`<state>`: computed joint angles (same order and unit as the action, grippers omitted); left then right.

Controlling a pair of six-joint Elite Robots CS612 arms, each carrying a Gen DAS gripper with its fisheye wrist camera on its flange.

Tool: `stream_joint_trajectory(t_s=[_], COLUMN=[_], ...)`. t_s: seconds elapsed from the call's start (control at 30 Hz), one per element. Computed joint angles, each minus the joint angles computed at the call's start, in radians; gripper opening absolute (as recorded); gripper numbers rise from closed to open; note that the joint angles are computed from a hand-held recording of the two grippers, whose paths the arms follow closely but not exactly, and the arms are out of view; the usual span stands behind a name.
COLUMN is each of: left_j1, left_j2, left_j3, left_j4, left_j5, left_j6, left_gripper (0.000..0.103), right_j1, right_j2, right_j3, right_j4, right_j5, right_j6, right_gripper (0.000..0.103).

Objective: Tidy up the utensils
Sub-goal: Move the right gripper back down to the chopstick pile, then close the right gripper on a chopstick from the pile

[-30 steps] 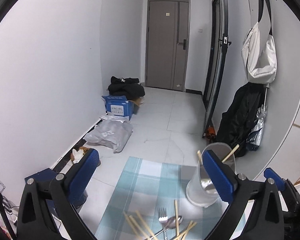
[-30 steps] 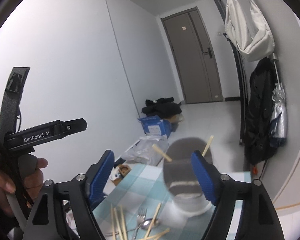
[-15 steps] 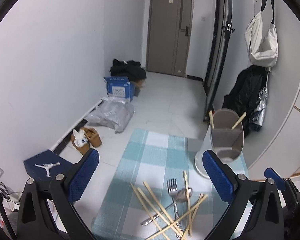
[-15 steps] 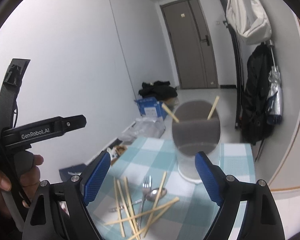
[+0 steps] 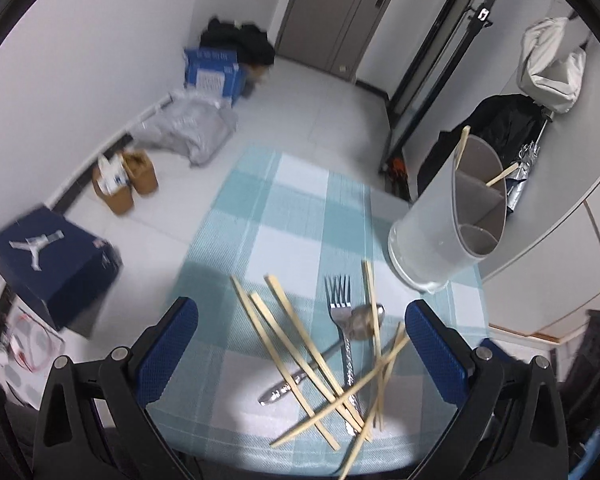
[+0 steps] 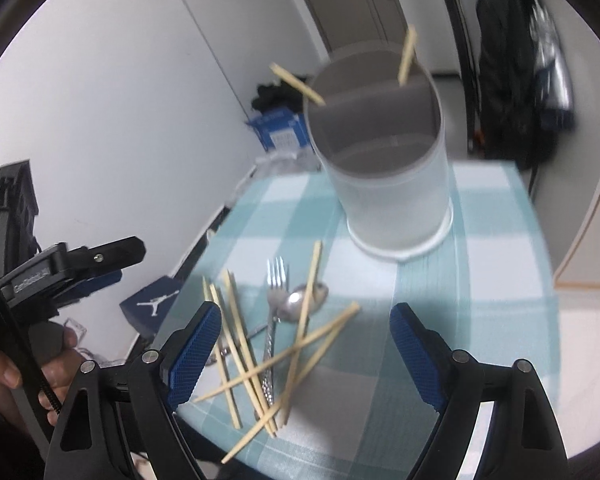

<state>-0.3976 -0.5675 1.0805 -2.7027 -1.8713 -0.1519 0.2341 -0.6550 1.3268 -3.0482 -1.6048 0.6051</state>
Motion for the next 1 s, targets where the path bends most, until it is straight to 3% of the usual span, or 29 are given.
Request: stream_joint_trajectory(t_s=[0.13,0.23,0.27,0.47,0.67,0.8,1.0], left_j1=[0.003,0.001,0.001,-0.002,-0.009,-0.013,-0.018], left_j2=[0.014,0.019,0.021,0.03,0.03,0.03,0.033], left_j3=[-0.033,-0.045,-0.049,-0.066,-0.066,-0.067,-0.076], left_j4=[0.061,0.078,0.082,0.116,0.124,0.125,0.133], left_j5=[-0.023,-0.021,-0.022,-0.019,0.013,0.03,0.039], left_j6=[-0.003,0.001,0.005,0.027,0.051,0.057,0.056], left_gripper=[0.102,0.102,0.102,0.102,0.102,0.102,0.102], right_j1=[-0.025,-0.036,-0.042,-0.06,-0.073,-0.073,-0.073], right_j2=[0.019,0.03,0.037,0.065,0.081,0.081,0.092], right_j3=[-0.006,-0.016,-0.018,-0.035,-0.036,-0.036,-0.048], right_j4=[0.023,0.059,0.059,0.048,-0.002,0.009,0.009], right_j5=[0.117,0.152,0.171,0.234,0.265,0.256,0.267], right_j6=[0.09,0.15,0.173,0.273,0.343,0.35,0.356], right_gripper=[0.081,0.074,0.067,0.055,0.04,0.024,0.013])
